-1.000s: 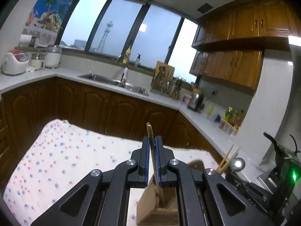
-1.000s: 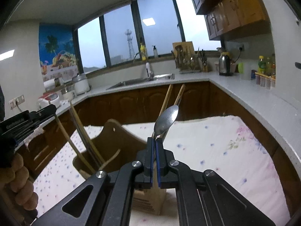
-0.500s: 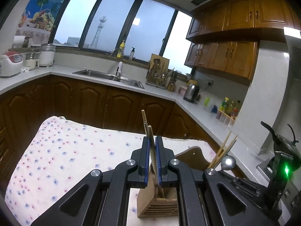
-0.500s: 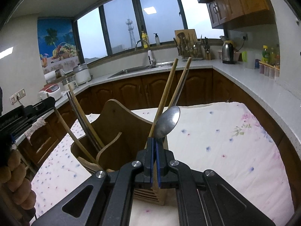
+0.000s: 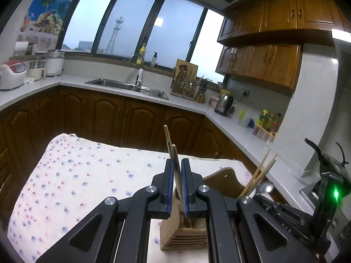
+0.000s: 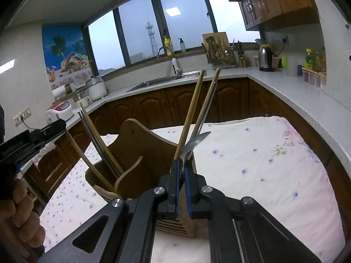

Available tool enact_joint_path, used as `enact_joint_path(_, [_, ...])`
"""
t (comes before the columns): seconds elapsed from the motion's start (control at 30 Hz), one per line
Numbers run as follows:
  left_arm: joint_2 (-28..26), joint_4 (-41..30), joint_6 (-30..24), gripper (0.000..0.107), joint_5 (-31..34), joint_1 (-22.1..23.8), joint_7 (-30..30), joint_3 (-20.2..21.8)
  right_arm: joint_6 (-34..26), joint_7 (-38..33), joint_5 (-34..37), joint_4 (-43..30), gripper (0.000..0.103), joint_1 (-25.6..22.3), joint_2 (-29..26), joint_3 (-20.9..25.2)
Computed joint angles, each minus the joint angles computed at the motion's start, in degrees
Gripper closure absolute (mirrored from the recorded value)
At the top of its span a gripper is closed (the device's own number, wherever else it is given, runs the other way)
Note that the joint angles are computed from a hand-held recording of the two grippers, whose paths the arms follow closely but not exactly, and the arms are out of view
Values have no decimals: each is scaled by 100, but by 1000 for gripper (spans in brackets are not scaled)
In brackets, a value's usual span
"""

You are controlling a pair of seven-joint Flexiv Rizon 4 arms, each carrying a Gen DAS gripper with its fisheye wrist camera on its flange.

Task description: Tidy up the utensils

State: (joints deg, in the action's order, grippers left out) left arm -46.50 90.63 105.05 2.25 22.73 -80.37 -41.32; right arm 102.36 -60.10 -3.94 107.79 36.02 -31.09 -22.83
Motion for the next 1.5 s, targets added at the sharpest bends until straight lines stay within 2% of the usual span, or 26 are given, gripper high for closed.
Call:
enact_joint_path(0.13, [80, 72, 0, 93, -26, 31, -25, -9, 35, 60, 80, 49, 93, 30, 33, -23])
enact_joint_path(0.2, [146, 144, 50, 82, -40, 42, -86, 19, 74, 85, 152, 112, 88, 132, 60, -137])
enact_joint_path(0.27, [173, 209, 84, 78, 0, 89, -146, -22, 93, 81, 192, 148, 84, 149, 88, -158])
enact_joint_path(0.33, [249, 270, 66, 69, -2, 88, -211, 27, 111, 73, 236, 189, 75, 189, 122, -193])
enact_joint_path(0.37, [283, 324, 99, 60, 5, 113, -250, 25, 121, 69, 259, 218, 73, 206, 148, -202])
enact_joint_path(0.4, [335, 386, 153, 51, 1, 114, -308, 64, 133, 65, 277, 235, 70, 206, 171, -194])
enact_joint_path(0.5, [499, 603, 247, 30, 11, 182, -544, 128, 257, -1, 383, 345, 49, 306, 241, -267])
enact_joint_path(0.53, [530, 680, 293, 28, 59, 247, -621, 90, 321, -50, 435, 401, 39, 387, 267, -336])
enact_joint_path(0.6, [702, 874, 390, 20, 87, 268, -829, 200, 426, -174, 552, 473, 29, 490, 308, -395])
enact_joint_path(0.67, [850, 1021, 430, 15, 133, 269, -1016, 309, 465, -314, 694, 559, 25, 640, 382, -484])
enact_joint_path(0.73, [1021, 1206, 471, 12, 213, 333, -1209, 350, 462, -416, 780, 613, 25, 666, 471, -441])
enact_joint_path(0.8, [1273, 1407, 525, 7, 198, 261, -1413, 563, 490, -511, 927, 726, 22, 897, 559, -615])
enact_joint_path(0.97, [1689, 1858, 564, 5, 514, 482, -1793, 557, 528, -751, 1217, 972, 20, 1372, 785, -943])
enact_joint_path(1.1, [1995, 2259, 633, 5, 766, 773, -2051, 424, 651, -898, 1436, 1217, 19, 1667, 1023, -1069])
enact_joint_path(1.17, [2124, 2451, 690, 5, 912, 908, -2179, 388, 716, -1032, 1575, 1303, 16, 1774, 1121, -1098])
enact_joint_path(1.3, [2440, 2840, 598, 5, 1155, 1396, -2399, 41, 886, -1413, 1966, 1557, 15, 2226, 1398, -1295])
enact_joint_path(1.4, [2830, 3143, 701, 5, 1221, 1500, -2581, 88, 1033, -1725, 2330, 1737, 13, 2564, 1588, -1425])
enact_joint_path(1.43, [2946, 3262, 740, 5, 1343, 1669, -2678, -4, 1135, -1837, 2466, 1835, 12, 2679, 1669, -1433])
enact_joint_path(1.5, [3307, 3511, 751, 5, 1455, 1704, -2868, 101, 1228, -2069, 2741, 1947, 12, 2921, 1777, -1517])
